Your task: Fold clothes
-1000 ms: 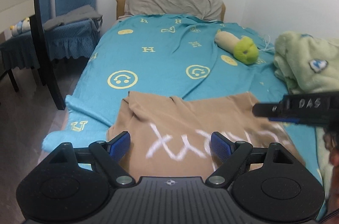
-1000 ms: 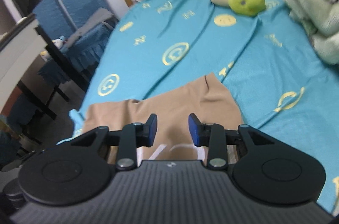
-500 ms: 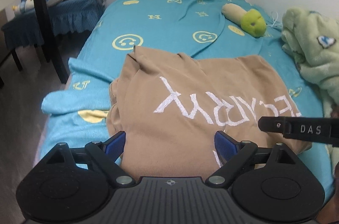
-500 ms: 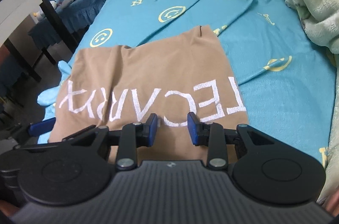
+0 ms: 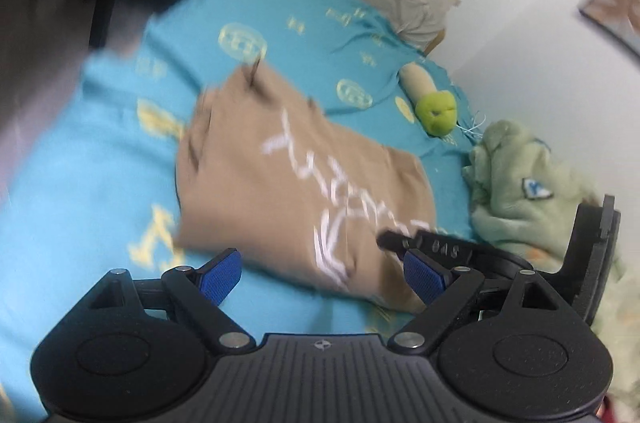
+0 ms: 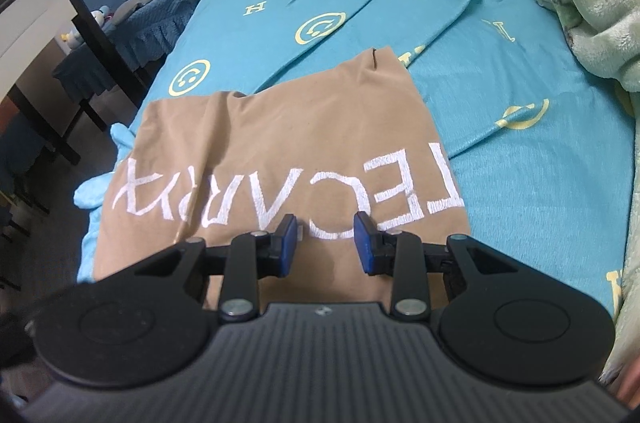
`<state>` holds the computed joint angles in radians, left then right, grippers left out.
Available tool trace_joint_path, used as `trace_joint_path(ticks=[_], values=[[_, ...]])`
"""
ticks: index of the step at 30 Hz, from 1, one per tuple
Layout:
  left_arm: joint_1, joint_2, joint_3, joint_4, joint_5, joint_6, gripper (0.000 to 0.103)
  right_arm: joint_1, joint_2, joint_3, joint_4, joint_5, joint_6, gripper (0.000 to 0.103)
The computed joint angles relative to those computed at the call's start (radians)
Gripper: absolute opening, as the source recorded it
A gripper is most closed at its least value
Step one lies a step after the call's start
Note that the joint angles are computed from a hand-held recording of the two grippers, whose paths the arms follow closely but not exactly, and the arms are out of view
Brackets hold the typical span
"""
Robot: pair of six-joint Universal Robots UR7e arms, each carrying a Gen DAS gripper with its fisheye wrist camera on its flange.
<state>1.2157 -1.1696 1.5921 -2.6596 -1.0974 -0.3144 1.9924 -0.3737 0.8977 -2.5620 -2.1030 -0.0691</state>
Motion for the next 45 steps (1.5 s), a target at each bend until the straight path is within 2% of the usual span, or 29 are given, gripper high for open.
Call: trace_joint_path(ticks=[6,8,13,15,19,22,24,25,27,30,32,33,36,38,40,41,45], values=[[0.086,0.068,-0.066,0.011,-0.107,-0.235,0.09,0.001,0.002,0.0,-0.005,-0.003,0.0,0.033],[0.123,0.088,-0.067,-0.074,-0.178,-0.307,0.093,-0.001,0.001,-0.001,-0.003,0.0,0.006,0.034],[0.158,0.098,-0.038,-0.232,-0.238,-0.425,0.091,-0.001,0.002,-0.003,-0.003,0.002,0.006,0.034],[0.155,0.095,-0.026,-0.271,-0.239,-0.409,0.088,-0.001,0.002,-0.003,-0.004,0.001,0.007,0.034],[0.142,0.101,0.008,-0.447,-0.298,-0.278,0.087,-0.004,-0.003,0.005,-0.016,0.011,0.027,0.034],[0.132,0.101,0.009,-0.442,-0.288,-0.24,0.084,-0.011,-0.011,0.013,-0.019,0.028,0.059,0.034],[0.129,0.095,-0.002,-0.348,-0.229,-0.277,0.077,-0.016,-0.018,0.018,-0.018,0.043,0.087,0.034],[0.134,0.095,-0.013,-0.295,-0.214,-0.318,0.07,-0.018,-0.02,0.02,-0.017,0.048,0.096,0.034],[0.153,0.097,-0.028,-0.229,-0.22,-0.394,0.064,-0.018,-0.02,0.021,-0.017,0.05,0.102,0.034],[0.163,0.109,-0.038,-0.25,-0.228,-0.404,0.063,-0.018,-0.019,0.018,-0.014,0.052,0.107,0.034],[0.16,0.115,-0.046,-0.252,-0.215,-0.382,0.051,-0.021,-0.038,0.034,-0.01,0.072,0.158,0.035],[0.159,0.117,-0.049,-0.254,-0.212,-0.372,0.05,-0.024,-0.055,0.053,-0.025,0.096,0.191,0.038],[0.158,0.125,-0.049,-0.28,-0.211,-0.36,0.039,-0.038,-0.117,0.138,-0.094,0.238,0.276,0.038],[0.157,0.132,-0.052,-0.293,-0.212,-0.351,0.033,-0.053,-0.148,0.184,-0.112,0.359,0.34,0.052],[0.153,0.132,-0.052,-0.301,-0.208,-0.342,0.03,-0.071,-0.17,0.227,-0.128,0.487,0.411,0.093],[0.151,0.132,-0.052,-0.305,-0.206,-0.338,0.029,-0.081,-0.175,0.243,-0.13,0.539,0.462,0.097],[0.153,0.131,-0.044,-0.327,-0.213,-0.335,0.027,-0.132,-0.16,0.265,-0.08,0.752,0.686,0.096]])
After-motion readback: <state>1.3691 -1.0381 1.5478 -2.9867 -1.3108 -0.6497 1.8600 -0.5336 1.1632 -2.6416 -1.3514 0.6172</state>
